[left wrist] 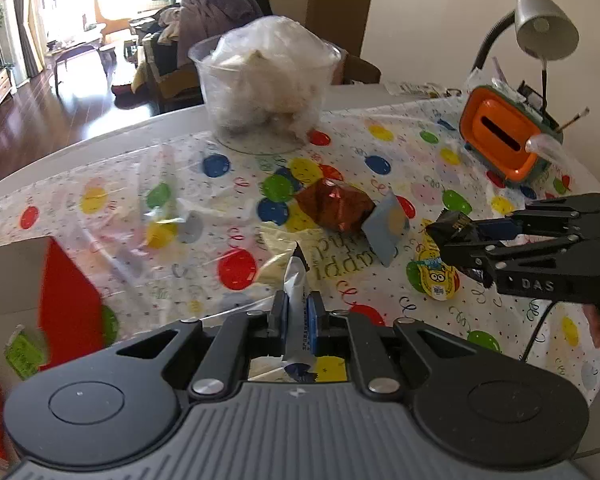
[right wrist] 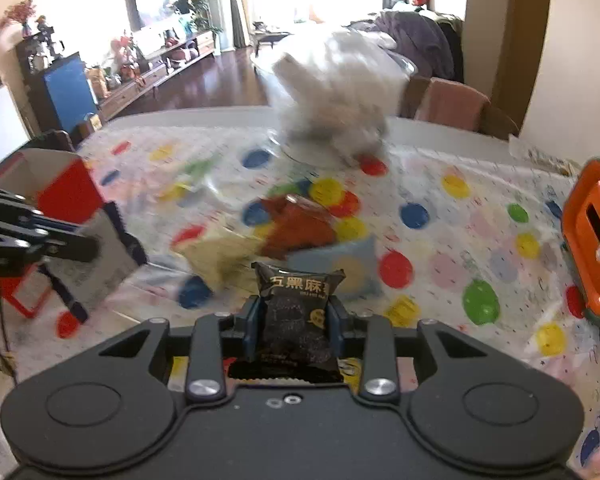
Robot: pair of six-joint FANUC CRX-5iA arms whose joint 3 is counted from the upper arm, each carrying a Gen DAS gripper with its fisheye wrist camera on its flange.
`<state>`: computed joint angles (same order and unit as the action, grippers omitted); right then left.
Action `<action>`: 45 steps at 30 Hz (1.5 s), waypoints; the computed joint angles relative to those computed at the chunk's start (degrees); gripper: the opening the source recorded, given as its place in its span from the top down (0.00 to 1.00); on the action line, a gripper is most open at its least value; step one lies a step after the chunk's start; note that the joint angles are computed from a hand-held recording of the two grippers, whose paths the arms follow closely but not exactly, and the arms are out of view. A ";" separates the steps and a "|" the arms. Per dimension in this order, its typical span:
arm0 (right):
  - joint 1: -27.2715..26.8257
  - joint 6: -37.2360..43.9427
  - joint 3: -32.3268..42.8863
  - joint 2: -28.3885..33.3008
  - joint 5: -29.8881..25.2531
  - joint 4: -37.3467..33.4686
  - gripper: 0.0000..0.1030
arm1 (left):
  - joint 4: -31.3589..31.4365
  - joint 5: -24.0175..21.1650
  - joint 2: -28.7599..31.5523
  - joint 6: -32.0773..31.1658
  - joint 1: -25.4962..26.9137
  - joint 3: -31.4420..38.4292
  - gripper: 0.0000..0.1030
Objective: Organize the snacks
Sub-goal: 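Carry both snacks to the box and open the left tool to drop the white packet, then move the left tool to the white milk biscuit packet beside the box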
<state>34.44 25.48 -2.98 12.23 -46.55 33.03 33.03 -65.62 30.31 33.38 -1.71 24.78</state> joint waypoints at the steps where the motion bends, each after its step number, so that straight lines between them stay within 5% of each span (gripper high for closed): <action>1: 0.52 -0.18 0.91 0.36 -0.55 0.41 0.68 | 0.26 -0.23 0.00 -0.10 0.47 0.26 0.90; 12: 4.80 1.63 13.67 7.16 -3.22 0.86 0.68 | 2.23 -2.60 1.34 -1.04 6.59 5.09 0.90; 25: 7.52 10.80 37.86 22.38 -7.89 -3.75 0.68 | 3.11 -8.26 8.48 -1.36 13.51 17.00 0.90; 30: 7.78 8.56 39.26 23.54 -9.72 -4.68 0.67 | 2.23 -10.72 8.84 -4.83 14.35 16.68 0.90; 40: 7.91 12.72 41.84 24.52 -9.71 -8.44 0.67 | -0.54 -10.73 9.73 0.47 14.31 18.01 0.90; 45: 7.42 12.62 41.53 24.42 -9.03 -8.68 0.67 | -0.84 -8.99 6.51 -0.88 13.83 12.95 0.90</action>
<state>41.86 38.10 38.55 36.65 -55.57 24.34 32.18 -74.60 36.81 32.50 12.12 37.73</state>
